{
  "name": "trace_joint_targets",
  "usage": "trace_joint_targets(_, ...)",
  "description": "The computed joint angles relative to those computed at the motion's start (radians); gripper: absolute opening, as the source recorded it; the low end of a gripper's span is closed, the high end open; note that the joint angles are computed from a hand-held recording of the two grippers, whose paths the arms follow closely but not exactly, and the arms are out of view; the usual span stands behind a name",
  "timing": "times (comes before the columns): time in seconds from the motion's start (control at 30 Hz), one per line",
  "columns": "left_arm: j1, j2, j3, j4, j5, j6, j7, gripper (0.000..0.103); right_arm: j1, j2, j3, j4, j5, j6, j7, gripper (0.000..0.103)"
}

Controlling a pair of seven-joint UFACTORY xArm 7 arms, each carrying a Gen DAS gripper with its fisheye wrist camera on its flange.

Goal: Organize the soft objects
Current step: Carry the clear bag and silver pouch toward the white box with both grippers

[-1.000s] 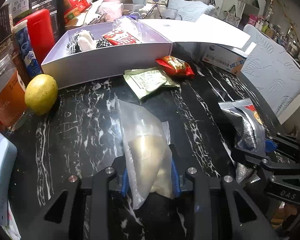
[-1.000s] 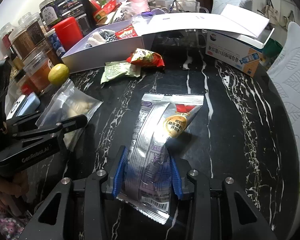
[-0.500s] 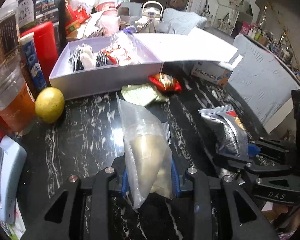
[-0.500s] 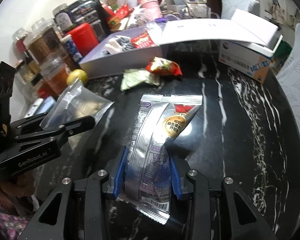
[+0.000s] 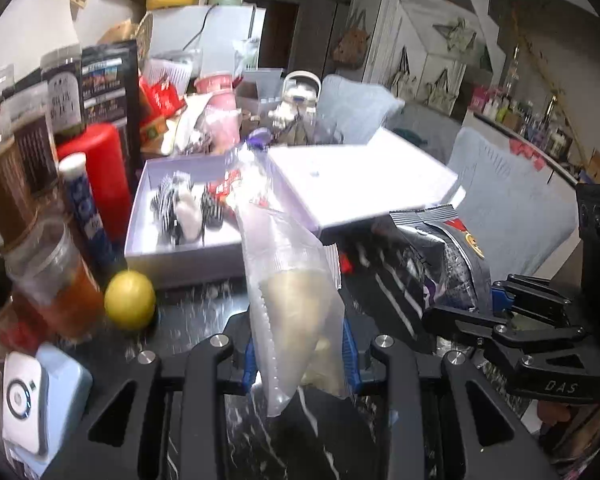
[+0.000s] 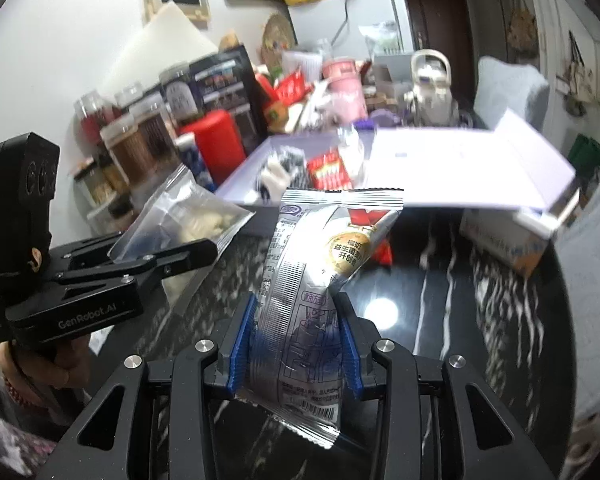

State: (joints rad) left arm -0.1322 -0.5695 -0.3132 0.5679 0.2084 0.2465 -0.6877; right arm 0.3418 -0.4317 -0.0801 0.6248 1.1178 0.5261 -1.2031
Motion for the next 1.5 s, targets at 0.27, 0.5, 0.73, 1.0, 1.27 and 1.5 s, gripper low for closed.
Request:
trace_joint_targets(0.27, 0.129, 0.052, -0.052, 0.102, 0.084, -0.067, -0.020, 0.033, 0.008, 0.057, 0.000, 0.119, 0.055, -0.001, -0.055, 0.038)
trace_joint_targets(0.5, 0.230, 0.127, -0.081, 0.200, 0.163, -0.106, -0.038, 0.033, -0.018, 0.161, 0.026, 0.266, 0.109, -0.001, -0.116, 0.038)
trace_joint_targets(0.73, 0.329, 0.251, -0.109, 0.317, 0.262, -0.155, -0.091, 0.033, -0.068, 0.289, 0.081, 0.422, 0.143, -0.002, -0.136, 0.038)
trace_joint_targets(1.0, 0.456, 0.379, -0.176, 0.469, 0.534, -0.120, -0.316, 0.033, -0.113, 0.439, 0.154, 0.597, 0.146, -0.026, -0.132, 0.038)
trace_joint_targets(1.27, 0.485, 0.490, -0.187, 0.596, 0.829, 0.000, -0.555, 0.033, -0.149, 0.575, 0.221, 0.750, 0.082, -0.040, -0.074, 0.038)
trace_joint_targets(1.5, 0.406, 0.583, -0.102, 0.640, 0.792, 0.072, -0.492, 0.033, -0.168, 0.675, 0.279, 0.839, 0.015, -0.050, -0.022, 0.038)
